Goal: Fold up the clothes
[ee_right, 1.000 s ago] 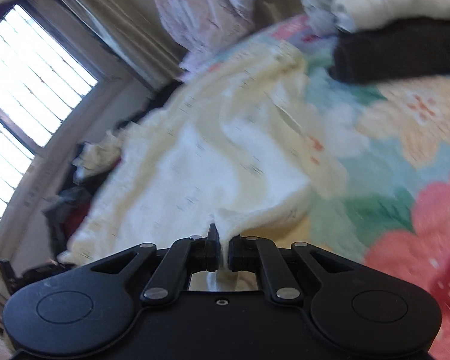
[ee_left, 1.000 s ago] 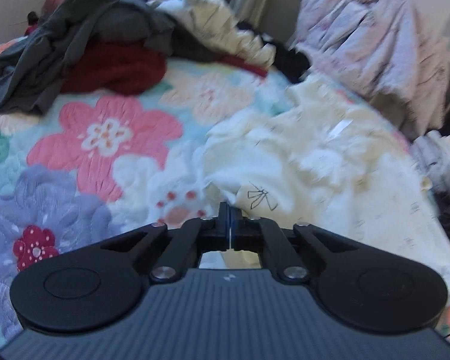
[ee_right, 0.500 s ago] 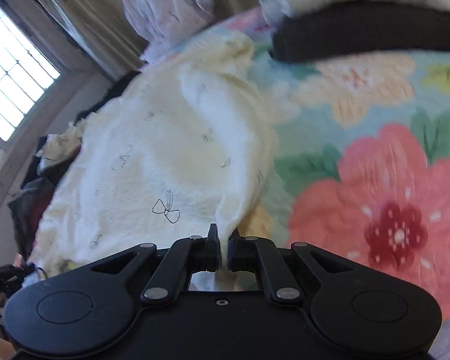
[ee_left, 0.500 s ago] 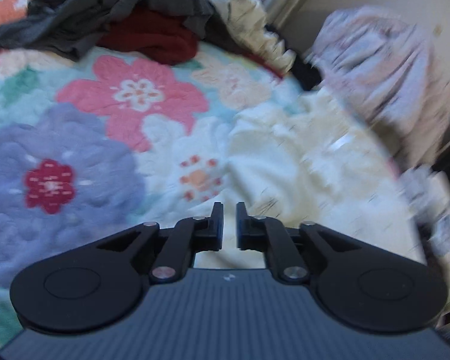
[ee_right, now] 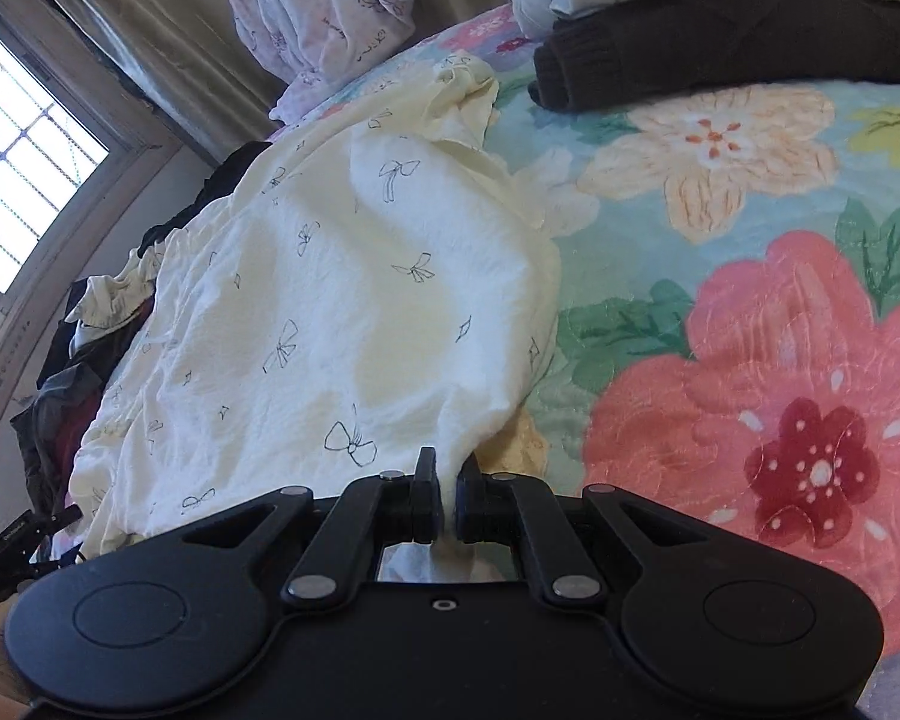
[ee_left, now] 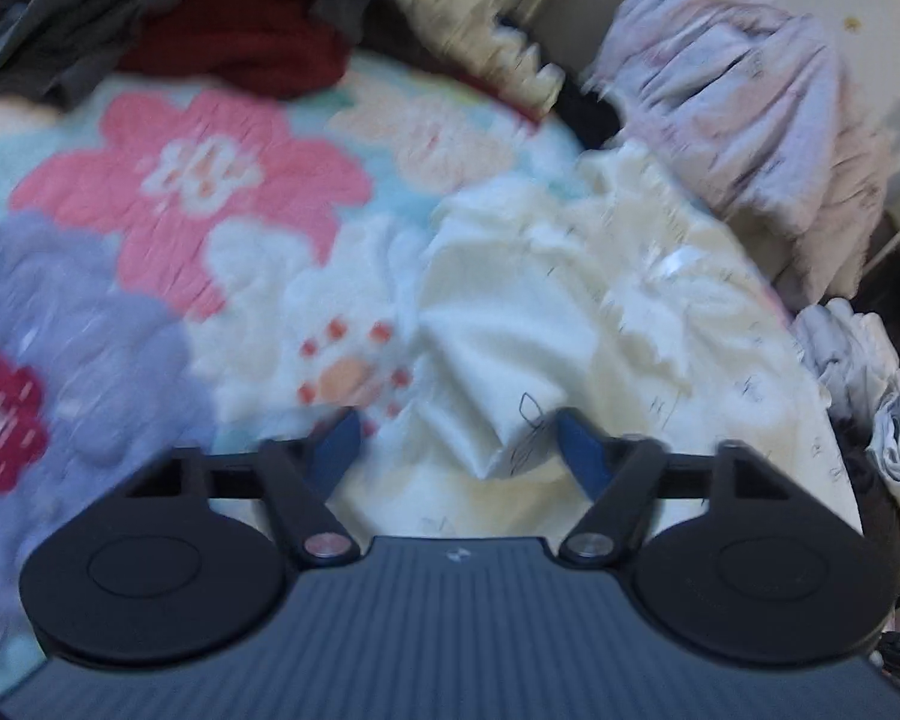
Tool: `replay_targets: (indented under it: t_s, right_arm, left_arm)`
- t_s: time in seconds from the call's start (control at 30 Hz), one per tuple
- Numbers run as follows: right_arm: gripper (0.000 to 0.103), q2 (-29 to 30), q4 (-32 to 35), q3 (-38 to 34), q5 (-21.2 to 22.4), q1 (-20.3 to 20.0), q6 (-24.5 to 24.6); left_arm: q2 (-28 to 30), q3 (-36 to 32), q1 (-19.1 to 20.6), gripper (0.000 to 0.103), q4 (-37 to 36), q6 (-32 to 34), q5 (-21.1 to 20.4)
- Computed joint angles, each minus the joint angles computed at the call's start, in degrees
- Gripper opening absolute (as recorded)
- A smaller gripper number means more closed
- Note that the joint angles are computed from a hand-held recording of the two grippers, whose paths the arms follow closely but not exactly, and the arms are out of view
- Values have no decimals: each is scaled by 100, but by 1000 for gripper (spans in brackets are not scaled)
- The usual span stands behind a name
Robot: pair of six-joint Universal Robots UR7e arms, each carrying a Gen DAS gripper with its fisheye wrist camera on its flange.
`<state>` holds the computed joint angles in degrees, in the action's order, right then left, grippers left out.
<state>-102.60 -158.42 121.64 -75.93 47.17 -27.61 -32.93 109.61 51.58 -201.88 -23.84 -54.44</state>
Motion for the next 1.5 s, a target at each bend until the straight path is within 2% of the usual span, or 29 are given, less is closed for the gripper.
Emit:
replay_targets:
  t_s: [0.03,0.1,0.2,0.23,0.27,0.3,0.43,0.53,0.6,0.63,0.67,0.7,0.77,0.8,0.83,0.9,1.03,1.17,1.2,1.3,1.43,1.5]
  right_arm:
    - [8,-34,13,-24,-68,57,-79]
    - [8,-217,260,-81,135,66,-318]
    - [8,-635,1092,-220,1393,-308,-487]
    - [8,-747,1271,-218,1708,-425,-562]
    - [8,-817,1338,-190,1784,-483,-670]
    - [8,-861,1359,-170,1730,-492,-732]
    - [7,-617,753,11,498,-296,-713]
    - [7,-311,272,87,-334,-147,-702]
    - [7,-290,165,108,-600,-68,-764]
    - [9,-354,121,135,-578,-68,-754]
    - [11,-425,125,136,-575,-65,-705]
    - [11,-494,144,121,-654,-29,-655]
    - [25,-588,248,17,-871,64,-437]
    - [40,-628,482,-104,-808,57,-252]
    - [41,-665,692,-216,-739,56,-101]
    - [41,-743,851,-325,-599,150,-185]
    - [43,-718,804,-624,-546,739,-403]
    - [52,-420,800,-1210,-465,1430,-826]
    - [54,-289,781,-1392,-519,1607,-956]
    - [55,218,582,-1920,-1109,2187,-1428]
    - [56,1083,672,-2748,-1293,2437,-2161]
    - [56,1602,503,-3109,-1662,2509,-2579]
  left_arm:
    - [3,0,13,1,-112,-77,-133]
    - [-12,96,-146,1,-514,-44,-3]
    - [-218,317,-449,1,-754,-24,388]
    - [-313,390,-506,1,-706,-152,472]
    - [-406,453,-511,1,-564,-338,482]
    - [-483,498,-486,1,-359,-500,448]
    - [-502,332,-336,3,1277,-1113,725]
    - [-443,187,-317,5,1770,-1173,928]
    - [-504,186,-477,18,1752,-883,1201]
    - [-532,187,-584,23,1708,-670,1400]
    - [-535,188,-703,33,1557,-357,1635]
    - [-526,160,-798,37,1338,16,1802]
    - [-525,-36,-829,38,1013,733,1696]
    - [-536,-174,-826,38,1035,960,1579]
    - [-552,-344,-831,38,1252,1036,1475]
    - [-502,-746,-833,41,1589,1256,1212]
    - [-291,-1654,-825,47,2235,1721,631]
    - [119,-2747,-794,61,2827,2360,368]
    - [256,-3079,-767,67,3054,2506,316]
    - [832,-4189,-632,68,3769,2834,269]
    - [1776,-5736,-361,68,4521,2894,146]
    - [2265,-6513,-270,68,4749,2891,149]
